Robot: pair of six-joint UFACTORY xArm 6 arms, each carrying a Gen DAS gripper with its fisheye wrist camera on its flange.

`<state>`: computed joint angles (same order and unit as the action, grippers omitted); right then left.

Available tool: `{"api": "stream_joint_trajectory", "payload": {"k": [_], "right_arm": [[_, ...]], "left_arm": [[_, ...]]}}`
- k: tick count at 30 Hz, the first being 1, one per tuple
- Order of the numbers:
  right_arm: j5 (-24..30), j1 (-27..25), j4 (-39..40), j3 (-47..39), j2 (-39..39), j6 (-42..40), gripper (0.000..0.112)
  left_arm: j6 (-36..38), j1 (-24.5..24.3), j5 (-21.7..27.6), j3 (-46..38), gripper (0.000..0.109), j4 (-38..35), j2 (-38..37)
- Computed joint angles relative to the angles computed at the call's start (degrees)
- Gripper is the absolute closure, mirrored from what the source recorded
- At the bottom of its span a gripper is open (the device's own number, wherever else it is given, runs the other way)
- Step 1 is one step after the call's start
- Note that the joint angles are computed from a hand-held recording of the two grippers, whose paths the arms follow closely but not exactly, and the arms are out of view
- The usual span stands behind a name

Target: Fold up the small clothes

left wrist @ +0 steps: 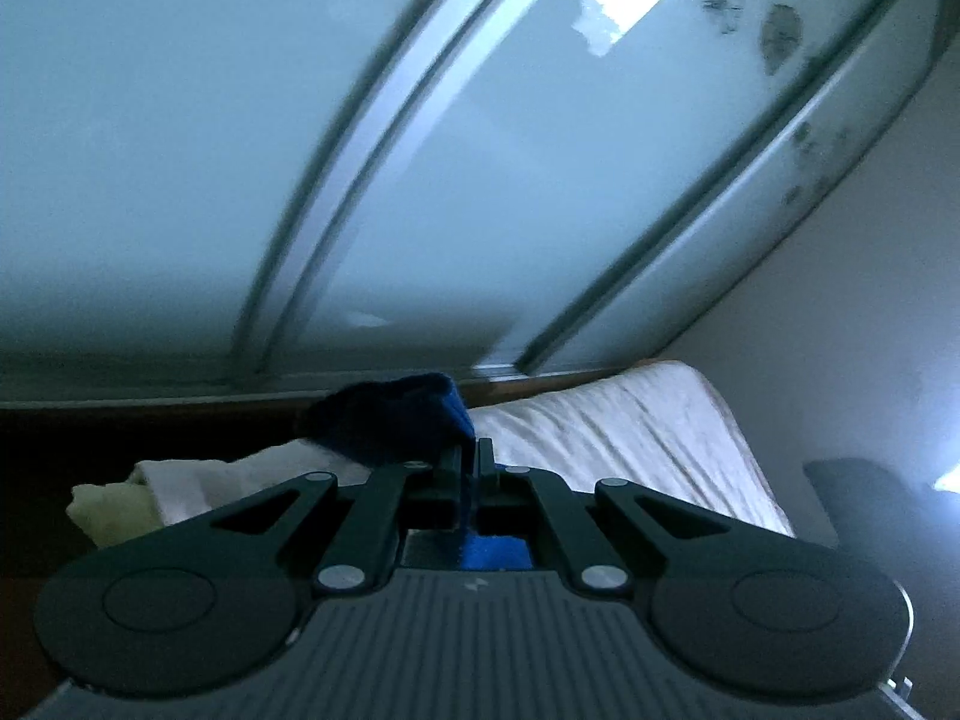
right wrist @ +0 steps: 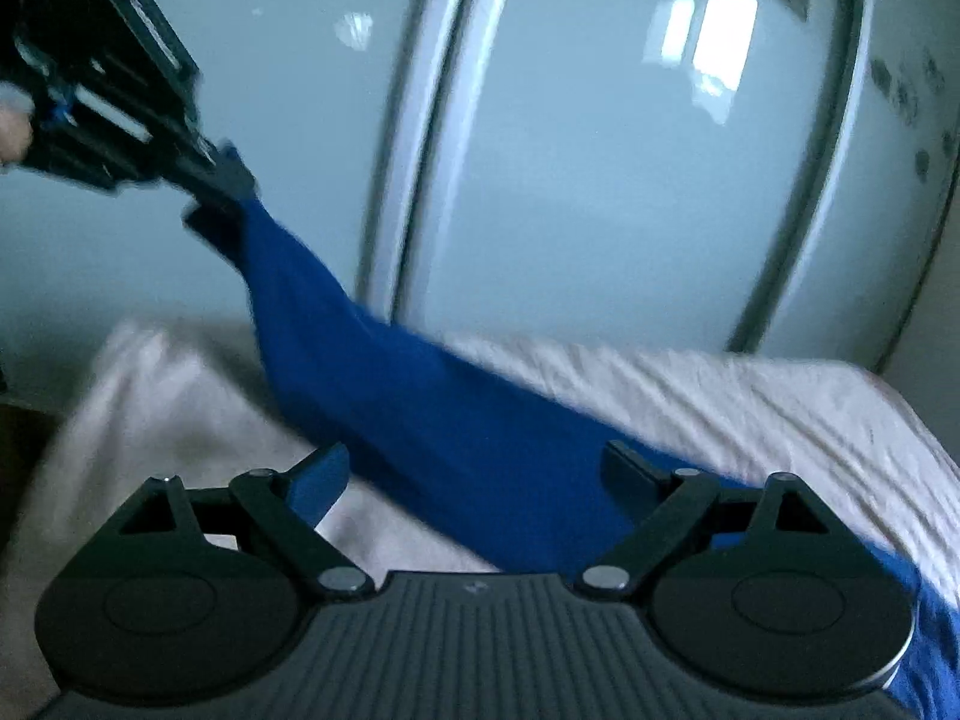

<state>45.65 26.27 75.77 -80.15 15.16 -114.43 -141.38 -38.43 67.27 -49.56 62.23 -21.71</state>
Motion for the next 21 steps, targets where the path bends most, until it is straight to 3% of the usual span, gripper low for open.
{"api": "stream_joint_trajectory", "payload": {"k": [4,9,12,16,21], "right_arm": [[3.2,2.0,4.7,5.3,-5.3,-12.0,0.021],[5.4,4.1,10.4,8.9,-8.7,-22.0,0.023],[5.1,4.5,7.8,6.8,-7.7,-18.0,0.029],[5.4,0.7,3.3,2.8,-4.6,-10.5,0.028],[1.3,-5.8,-2.3,-4.5,2.3,0.8,0.028]], "left_arm": [[1.4,-1.4,0.9,-2.5,0.107,1.3,1.2],[6.2,-3.9,6.6,-7.0,0.107,2.0,4.4],[7.8,-5.1,8.7,-9.3,0.107,2.8,6.3],[12.8,-3.7,12.0,-14.6,0.107,3.9,11.4],[21.4,0.1,7.9,-22.6,0.107,5.2,18.8]]}}
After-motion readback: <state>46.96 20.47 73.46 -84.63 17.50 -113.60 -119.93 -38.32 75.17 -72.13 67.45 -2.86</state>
